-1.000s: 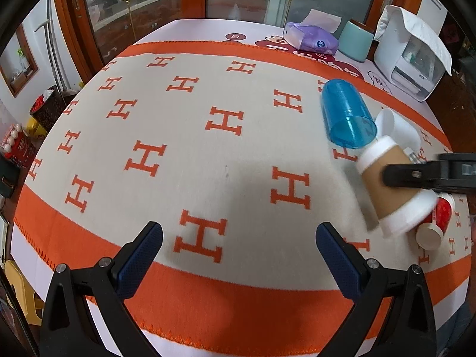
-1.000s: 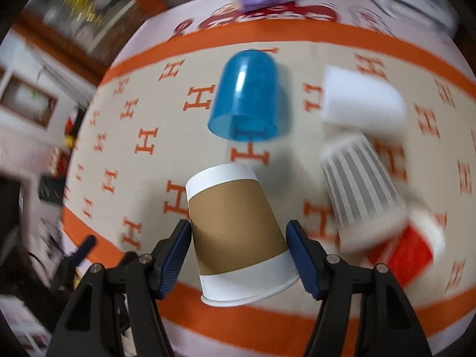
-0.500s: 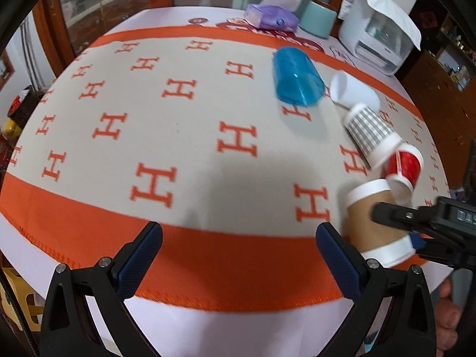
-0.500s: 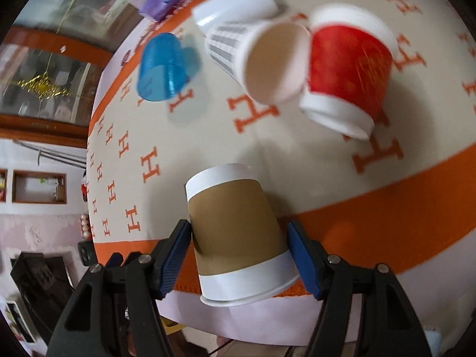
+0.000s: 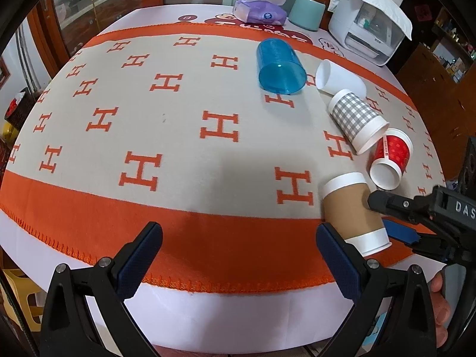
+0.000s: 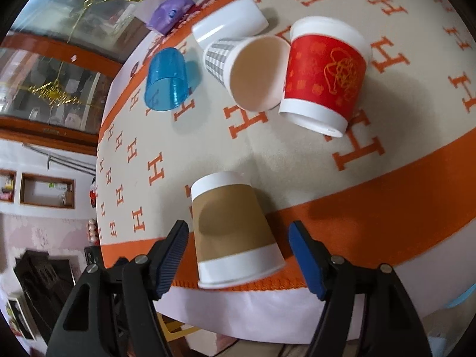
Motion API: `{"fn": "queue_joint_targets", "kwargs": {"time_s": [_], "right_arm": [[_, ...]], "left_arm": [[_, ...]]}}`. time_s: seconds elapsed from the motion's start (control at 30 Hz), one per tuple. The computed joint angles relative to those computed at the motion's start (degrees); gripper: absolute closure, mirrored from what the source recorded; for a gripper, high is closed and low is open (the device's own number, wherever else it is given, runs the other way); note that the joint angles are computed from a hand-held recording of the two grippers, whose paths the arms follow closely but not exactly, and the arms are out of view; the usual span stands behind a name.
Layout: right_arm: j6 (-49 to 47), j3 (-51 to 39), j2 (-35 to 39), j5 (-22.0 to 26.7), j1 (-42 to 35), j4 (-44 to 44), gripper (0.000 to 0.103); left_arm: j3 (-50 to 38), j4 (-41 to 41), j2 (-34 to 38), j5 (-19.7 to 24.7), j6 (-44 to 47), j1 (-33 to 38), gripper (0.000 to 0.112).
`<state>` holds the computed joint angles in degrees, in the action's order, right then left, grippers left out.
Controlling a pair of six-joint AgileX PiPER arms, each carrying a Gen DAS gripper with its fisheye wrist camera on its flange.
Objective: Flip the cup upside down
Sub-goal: 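Pass the brown cup from the right gripper into the left gripper, then rotate the brown cup in the left gripper so its rim faces up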
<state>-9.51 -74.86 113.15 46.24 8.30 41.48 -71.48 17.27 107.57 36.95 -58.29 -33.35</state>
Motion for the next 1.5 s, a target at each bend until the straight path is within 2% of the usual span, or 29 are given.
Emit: {"fn": "queue_joint_targets", "kwargs": {"time_s": [0.1,0.2,0.27,0.37,0.43,0.5,0.53,0.57,0.67,0.77,1.07,1.13,1.2,1.37,1.5], "right_arm": [[-3.17,2.92,-3.41,-2.20,-0.20,-1.42,0.033],[-6.11,7.38,-8.17,-7.20,0.09,-3.35,0.033],[-9.34,10.94,-11.38,-11.84,0.35,-3.55,0.033],[-11.94,17.23,-16.58,-22.75,2.25,-6.87,0.033],[-15.72,19.86,-18.30,-27.06,2.68,-6.11,0.033],[-21.12,21.31,-19.07,-28.76,2.02,-2.87,0.033],[-21.92,21.57,-19.17,-28.77,1.46,-2.49,0.033],[-22.33,21.56,-19.10,-27.98,0.64,-2.18,0.033],[-27.21,19.74,-16.92,-21.78,-3.41,3.68,0.033],[-27.69,18.50,-14.81,-18.16,-6.02,4.55,0.033],[-33.66,17.90,-11.08,-15.16,-10.06,10.80,0.033],[-34.32,17.51,-9.98,-14.71,-10.39,11.44,0.033],[-34.89,17.27,-9.12,-14.40,-10.54,11.89,0.033],[-35.58,16.19,-7.13,-13.29,-10.81,12.30,0.033],[-36.04,15.79,-6.46,-12.98,-10.87,12.55,0.033]], "left_arm": [[-1.39,-2.24,0.15,0.65,2.61,-0.16,0.010],[-3.12,-4.28,0.51,1.23,4.97,-0.60,0.010],[-4.51,-4.19,0.78,1.60,5.81,-1.32,0.010],[-5.97,-2.76,0.76,1.05,6.41,-2.80,0.010],[-5.87,-3.75,0.25,-1.76,8.09,-3.02,0.011],[-3.51,-9.50,-1.31,-8.69,13.35,-2.02,0.010],[-3.56,-14.23,-1.45,-10.43,17.49,-1.38,0.010],[-4.43,-16.66,-1.12,-9.98,19.76,-1.09,0.010],[-11.24,-23.31,2.42,-4.54,26.32,-0.38,0.010],[-16.58,-25.35,5.81,-0.18,28.11,-0.39,0.010],[-36.42,-28.25,19.84,15.60,32.05,1.30,0.011],[-40.00,-29.28,22.60,18.36,32.80,1.75,0.018],[-44.41,-30.17,25.81,22.20,33.05,2.08,0.021],[-50.61,-34.77,31.51,27.67,33.80,3.66,0.028],[-52.46,-37.18,34.01,29.36,34.02,4.67,0.048]]}}
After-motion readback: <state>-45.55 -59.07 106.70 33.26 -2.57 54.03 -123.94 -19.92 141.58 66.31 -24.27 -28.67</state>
